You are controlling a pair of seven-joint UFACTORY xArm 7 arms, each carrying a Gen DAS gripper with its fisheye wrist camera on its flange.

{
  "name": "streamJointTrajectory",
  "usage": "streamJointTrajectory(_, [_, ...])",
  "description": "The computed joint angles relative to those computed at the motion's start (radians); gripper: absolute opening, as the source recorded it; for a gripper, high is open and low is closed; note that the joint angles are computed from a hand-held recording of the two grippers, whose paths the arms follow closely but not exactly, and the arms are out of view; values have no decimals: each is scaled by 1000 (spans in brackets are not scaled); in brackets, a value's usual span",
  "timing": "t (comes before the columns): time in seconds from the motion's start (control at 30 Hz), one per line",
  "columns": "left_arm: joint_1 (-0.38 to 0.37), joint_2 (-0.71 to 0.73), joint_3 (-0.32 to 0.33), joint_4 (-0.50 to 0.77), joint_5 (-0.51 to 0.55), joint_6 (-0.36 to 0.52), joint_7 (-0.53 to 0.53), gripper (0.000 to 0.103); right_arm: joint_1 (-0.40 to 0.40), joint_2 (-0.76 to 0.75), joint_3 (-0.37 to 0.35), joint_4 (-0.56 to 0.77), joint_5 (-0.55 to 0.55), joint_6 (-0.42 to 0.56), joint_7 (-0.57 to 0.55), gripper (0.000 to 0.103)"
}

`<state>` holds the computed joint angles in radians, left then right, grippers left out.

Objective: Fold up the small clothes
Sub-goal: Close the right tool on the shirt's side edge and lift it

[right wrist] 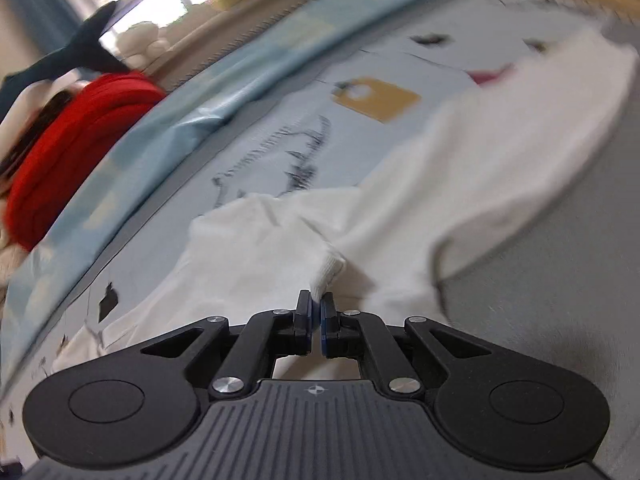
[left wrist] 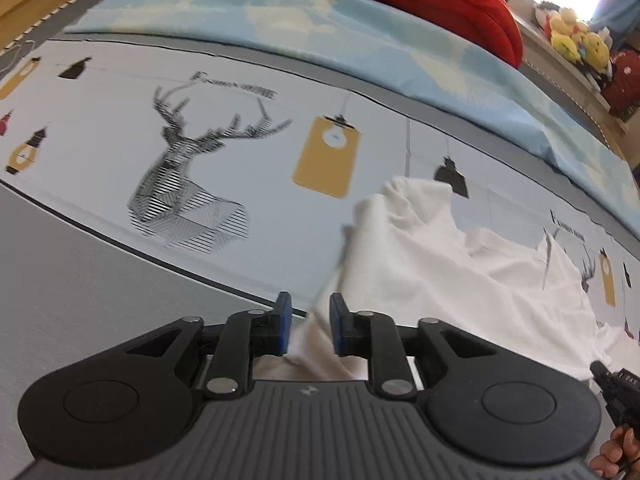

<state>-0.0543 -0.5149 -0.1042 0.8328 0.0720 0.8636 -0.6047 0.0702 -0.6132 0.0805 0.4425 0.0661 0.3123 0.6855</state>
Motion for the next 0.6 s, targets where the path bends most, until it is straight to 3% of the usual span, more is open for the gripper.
streamJointTrajectory(0.17, [1, 32, -1, -9, -7, -68, -28, 27, 21, -32, -25, -12, 10, -18, -42, 3])
streamJointTrajectory(0.23, [2, 41, 10, -23, -19, -122, -35, 28, -27, -82, 17, -35, -3, -28, 5, 3])
streamJointTrajectory(0.3, [-4, 59, 21, -25, -39, -162, -28, 35, -97, -123, 77, -37, -36, -61, 71, 3])
streamJointTrajectory(0.37, [-12, 80, 29, -33, -59, -222, -19, 41, -105, -143, 83, -46, -57, -75, 79, 3])
streamJointTrajectory(0.4, [-11, 95, 28, -30, -61, -237, -20, 41, -90, -122, 66, -30, -60, -26, 65, 8])
streamJointTrajectory(0.47, [-8, 119, 26, -30, -61, -262, -24, 41, -5, -63, -36, 5, 9, 96, 11, 8])
streamJointTrajectory(0.53, [1, 142, 24, -28, -58, -277, -38, 41, -41, -56, -16, 14, -2, 171, 53, 8])
streamJointTrajectory(0.6, [-2, 158, 35, -38, -74, -319, -37, 41, -43, -48, -20, 18, -7, 161, 46, 8])
